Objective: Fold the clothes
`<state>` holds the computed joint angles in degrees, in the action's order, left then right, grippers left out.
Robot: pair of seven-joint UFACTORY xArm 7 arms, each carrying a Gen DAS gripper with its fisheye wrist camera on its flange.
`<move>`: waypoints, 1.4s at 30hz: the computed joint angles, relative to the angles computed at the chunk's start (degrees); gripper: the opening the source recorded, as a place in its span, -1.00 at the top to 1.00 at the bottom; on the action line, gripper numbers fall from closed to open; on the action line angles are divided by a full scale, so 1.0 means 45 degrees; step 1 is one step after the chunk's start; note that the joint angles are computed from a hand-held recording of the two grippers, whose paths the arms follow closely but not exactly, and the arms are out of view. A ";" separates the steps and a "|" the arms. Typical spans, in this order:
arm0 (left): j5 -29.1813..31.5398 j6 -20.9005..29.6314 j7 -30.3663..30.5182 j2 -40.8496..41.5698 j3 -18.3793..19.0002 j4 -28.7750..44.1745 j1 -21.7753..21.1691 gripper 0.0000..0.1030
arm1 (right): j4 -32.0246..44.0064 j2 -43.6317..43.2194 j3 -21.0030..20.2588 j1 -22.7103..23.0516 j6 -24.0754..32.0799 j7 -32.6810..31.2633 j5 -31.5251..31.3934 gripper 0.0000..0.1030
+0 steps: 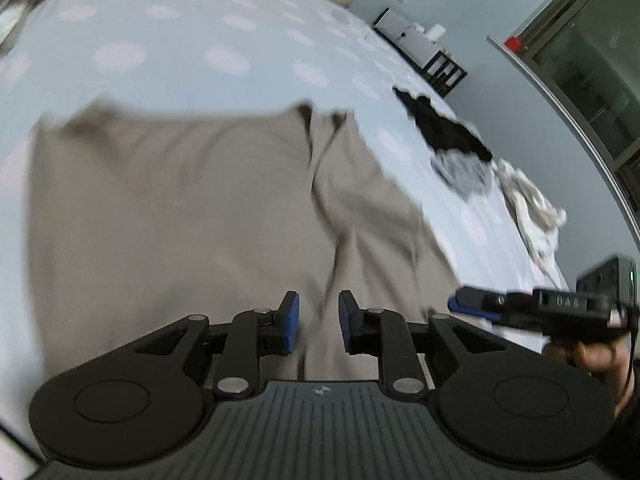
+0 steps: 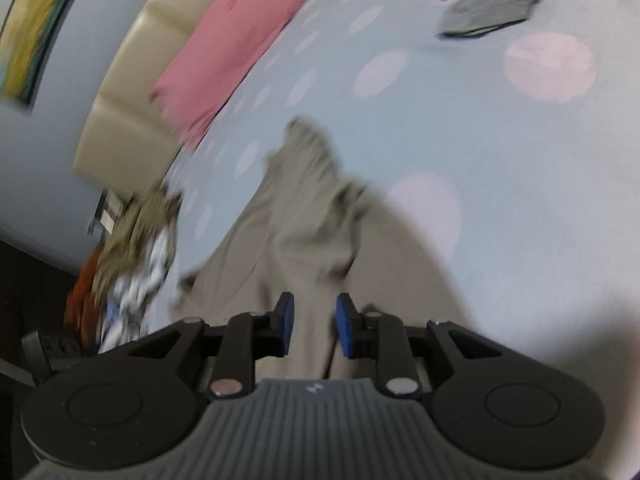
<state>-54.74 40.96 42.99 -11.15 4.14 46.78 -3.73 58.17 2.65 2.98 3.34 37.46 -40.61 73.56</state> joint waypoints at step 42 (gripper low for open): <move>0.4897 0.3204 -0.3724 -0.6718 0.1758 -0.5101 0.1045 0.98 | -0.4484 -0.4271 -0.0246 0.2778 0.3707 0.2943 -0.2394 0.94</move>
